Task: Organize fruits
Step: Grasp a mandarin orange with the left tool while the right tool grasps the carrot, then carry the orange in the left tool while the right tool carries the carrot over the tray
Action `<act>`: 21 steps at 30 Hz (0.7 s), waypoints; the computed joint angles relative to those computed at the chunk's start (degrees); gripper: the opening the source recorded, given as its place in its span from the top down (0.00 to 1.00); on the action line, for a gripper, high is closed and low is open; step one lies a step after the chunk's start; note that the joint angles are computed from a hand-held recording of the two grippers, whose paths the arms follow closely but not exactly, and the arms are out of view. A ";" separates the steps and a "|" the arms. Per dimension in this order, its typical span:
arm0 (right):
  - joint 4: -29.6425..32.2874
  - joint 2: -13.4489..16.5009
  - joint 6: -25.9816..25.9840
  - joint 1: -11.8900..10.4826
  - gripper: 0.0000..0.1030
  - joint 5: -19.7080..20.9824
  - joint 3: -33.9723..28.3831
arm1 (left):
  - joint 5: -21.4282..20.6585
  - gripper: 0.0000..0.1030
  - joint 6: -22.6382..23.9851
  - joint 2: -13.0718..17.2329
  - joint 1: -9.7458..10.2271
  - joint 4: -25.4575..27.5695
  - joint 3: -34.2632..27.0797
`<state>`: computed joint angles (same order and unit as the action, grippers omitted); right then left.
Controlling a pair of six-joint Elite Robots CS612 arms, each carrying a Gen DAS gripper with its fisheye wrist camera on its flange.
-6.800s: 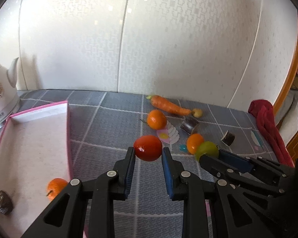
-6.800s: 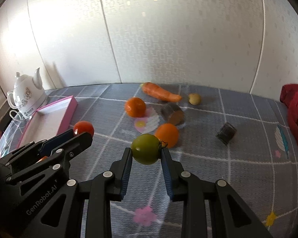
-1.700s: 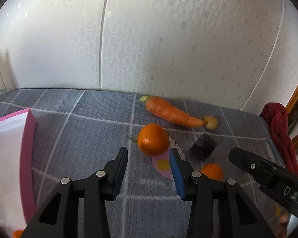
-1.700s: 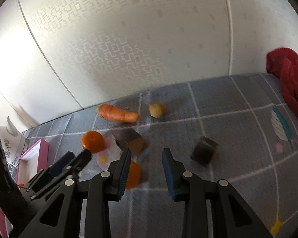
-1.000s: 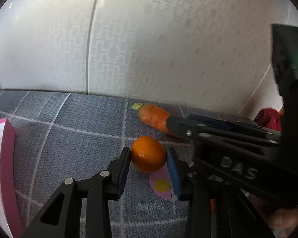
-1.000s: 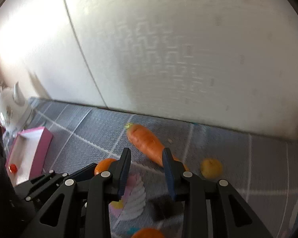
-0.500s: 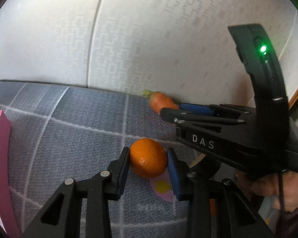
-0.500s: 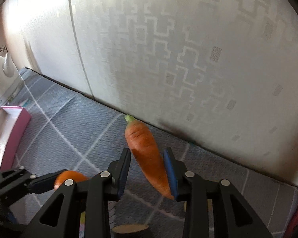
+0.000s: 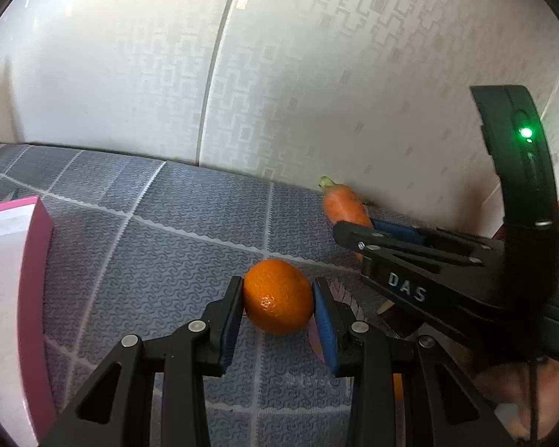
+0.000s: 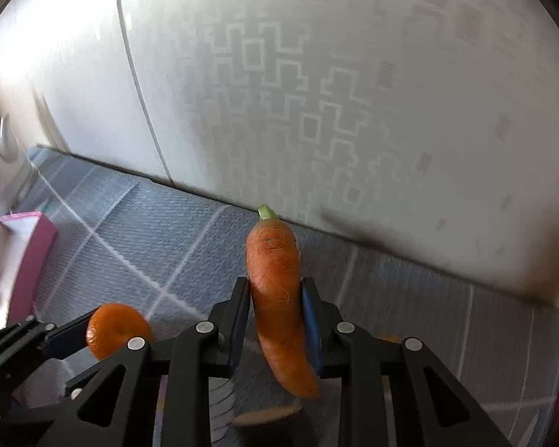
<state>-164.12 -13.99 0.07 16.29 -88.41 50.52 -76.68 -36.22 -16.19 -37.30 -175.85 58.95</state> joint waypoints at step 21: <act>-14.22 -9.22 16.85 -0.13 0.73 7.15 19.77 | 5.12 0.64 -2.19 -7.38 -2.52 -5.11 14.11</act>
